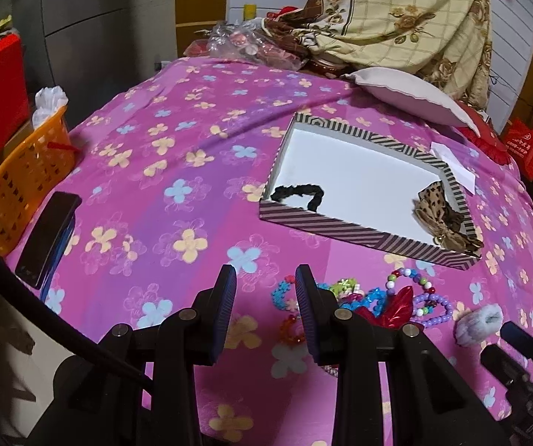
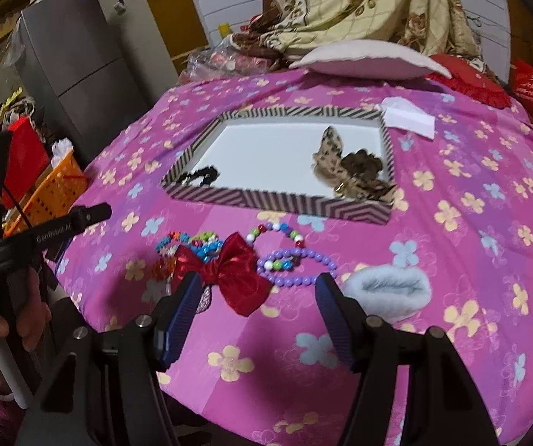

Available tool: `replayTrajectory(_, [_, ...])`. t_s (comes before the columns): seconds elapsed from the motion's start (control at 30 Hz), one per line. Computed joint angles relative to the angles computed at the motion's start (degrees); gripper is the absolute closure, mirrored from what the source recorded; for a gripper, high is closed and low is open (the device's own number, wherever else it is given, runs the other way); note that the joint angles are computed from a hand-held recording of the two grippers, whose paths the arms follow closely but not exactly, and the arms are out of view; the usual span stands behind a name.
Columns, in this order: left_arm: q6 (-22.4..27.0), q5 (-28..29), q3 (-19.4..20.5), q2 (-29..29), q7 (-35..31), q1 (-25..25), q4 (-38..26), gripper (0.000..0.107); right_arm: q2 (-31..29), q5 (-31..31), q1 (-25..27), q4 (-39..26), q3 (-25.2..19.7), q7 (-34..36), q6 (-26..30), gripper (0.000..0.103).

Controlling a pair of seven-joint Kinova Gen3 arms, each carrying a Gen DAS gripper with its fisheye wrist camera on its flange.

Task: Organize jewelry
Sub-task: 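Move both tools back from the tray to the jewelry pile, then grasp the red satin bow with the right tool while the left tool grasps a beaded bracelet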

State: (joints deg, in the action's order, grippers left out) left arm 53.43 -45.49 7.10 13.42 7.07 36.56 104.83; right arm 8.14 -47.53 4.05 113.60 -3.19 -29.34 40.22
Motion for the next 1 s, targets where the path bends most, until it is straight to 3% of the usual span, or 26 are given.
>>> replayTrajectory(0.47, [-1.57, 1.0, -0.54, 0.48, -0.39, -0.99, 0.92, 0.056, 2.2, 2.65, -2.1, -0.64, -2.2, 1.32, 0.92, 0.036])
replayTrajectory(0.77, [-2.11, 1.21, -0.91, -0.02, 0.62, -1.4, 2.12, 0.056, 8.62, 12.49, -4.67, -10.69, -4.84, 6.88, 9.88, 0.036])
replayTrajectory(1.0, [-5.19, 5.12, -1.45, -0.57, -1.17, -4.65, 4.14, 0.056, 13.28, 18.81, -6.42, -16.15, -6.03, 9.89, 11.88, 0.036])
